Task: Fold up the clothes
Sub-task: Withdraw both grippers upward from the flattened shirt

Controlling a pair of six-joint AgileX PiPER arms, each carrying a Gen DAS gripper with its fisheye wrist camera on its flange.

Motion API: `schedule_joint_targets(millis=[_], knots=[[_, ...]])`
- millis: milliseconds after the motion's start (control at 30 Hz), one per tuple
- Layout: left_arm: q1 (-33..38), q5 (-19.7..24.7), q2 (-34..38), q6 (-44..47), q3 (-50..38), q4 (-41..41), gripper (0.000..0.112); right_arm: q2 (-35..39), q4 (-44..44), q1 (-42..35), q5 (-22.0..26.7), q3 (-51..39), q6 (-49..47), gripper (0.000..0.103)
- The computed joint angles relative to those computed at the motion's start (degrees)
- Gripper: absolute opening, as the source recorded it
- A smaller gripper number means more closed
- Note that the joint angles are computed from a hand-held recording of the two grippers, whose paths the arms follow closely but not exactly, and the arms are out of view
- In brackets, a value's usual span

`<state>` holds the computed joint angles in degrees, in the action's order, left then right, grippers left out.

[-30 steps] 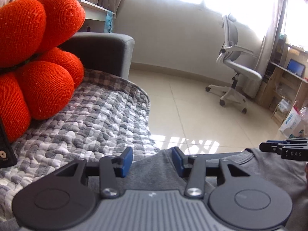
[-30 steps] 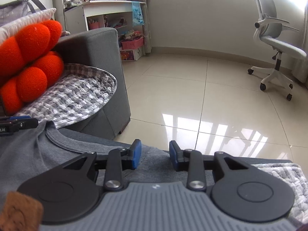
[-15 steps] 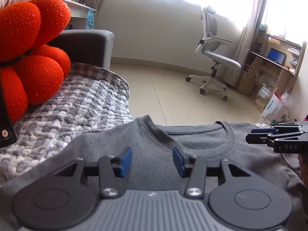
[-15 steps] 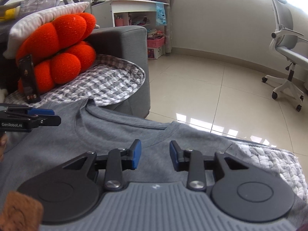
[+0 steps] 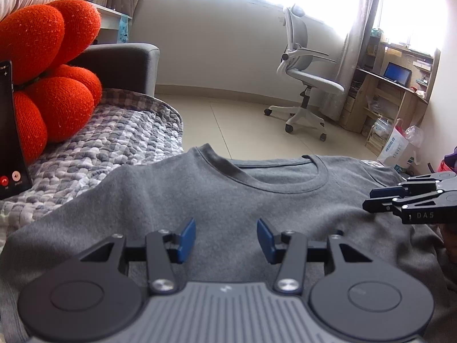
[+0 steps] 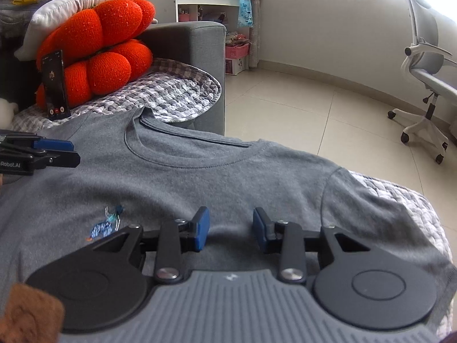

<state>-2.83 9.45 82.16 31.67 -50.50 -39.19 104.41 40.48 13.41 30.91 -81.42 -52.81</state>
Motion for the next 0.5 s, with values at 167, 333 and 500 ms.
schedule_joint_targets(millis=[167, 333, 500], knots=[[0.4, 1.1, -3.7, -0.7, 3.5, -0.3, 0.049, -3.5, 0.1, -1.5, 0.4, 4.3, -0.4, 0.039], [0.5, 2.8, -8.1, -9.5, 6.6, 6.8, 0.049, -7.5, 0.2, -3.5, 0.5, 9.3, 0.8, 0.039], [0.3, 7.1, -13.3, -22.0, 8.6, 17.1, 0.049, -12.4, -1.5, -6.1, 2.2, 13.0, 3.6, 0.039]])
